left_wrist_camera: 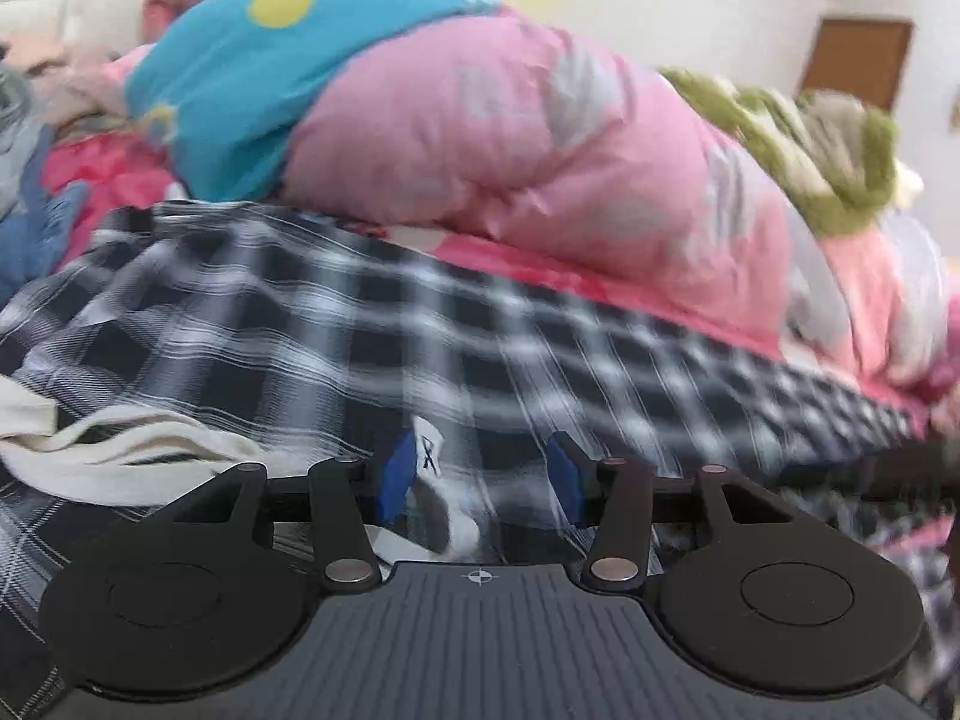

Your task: Fold clothes

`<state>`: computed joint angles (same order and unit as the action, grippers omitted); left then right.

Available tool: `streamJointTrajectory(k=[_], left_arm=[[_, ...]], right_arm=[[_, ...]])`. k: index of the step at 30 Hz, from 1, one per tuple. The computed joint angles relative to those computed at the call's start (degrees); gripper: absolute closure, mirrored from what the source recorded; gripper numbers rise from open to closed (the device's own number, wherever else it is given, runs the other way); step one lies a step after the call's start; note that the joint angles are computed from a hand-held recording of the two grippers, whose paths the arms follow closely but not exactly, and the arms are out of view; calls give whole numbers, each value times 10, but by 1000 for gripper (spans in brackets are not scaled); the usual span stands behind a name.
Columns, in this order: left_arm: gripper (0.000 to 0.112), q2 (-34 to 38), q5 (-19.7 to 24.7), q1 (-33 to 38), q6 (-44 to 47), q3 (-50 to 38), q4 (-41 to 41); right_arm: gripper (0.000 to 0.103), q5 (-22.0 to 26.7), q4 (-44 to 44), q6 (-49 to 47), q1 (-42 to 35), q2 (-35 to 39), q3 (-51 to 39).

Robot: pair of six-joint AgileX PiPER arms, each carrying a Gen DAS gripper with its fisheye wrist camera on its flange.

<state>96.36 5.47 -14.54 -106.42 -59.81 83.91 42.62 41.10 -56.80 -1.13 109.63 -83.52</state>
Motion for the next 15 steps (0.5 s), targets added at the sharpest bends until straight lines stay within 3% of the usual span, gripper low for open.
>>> streamJointTrajectory(k=[1,3,6,9,12,15], left_arm=[[64,1,4,-7,35,0,-26],[64,5,18,-19,60,-3,-35],[64,15,35,-28,146,-13,-114],[64,21,39,-29,195,-19,-162],[62,25,43,-32,210,-22,-174],[60,29,54,-41,180,-23,-135]], right_arm=[[62,-1,-11,12,-11,1,-17],[62,-56,-28,42,-29,11,-36],[62,-69,-88,142,-67,75,-131],[66,-45,-160,193,-99,129,-181],[66,-18,-102,96,-153,108,-146],[65,20,-117,111,-186,106,-180]])
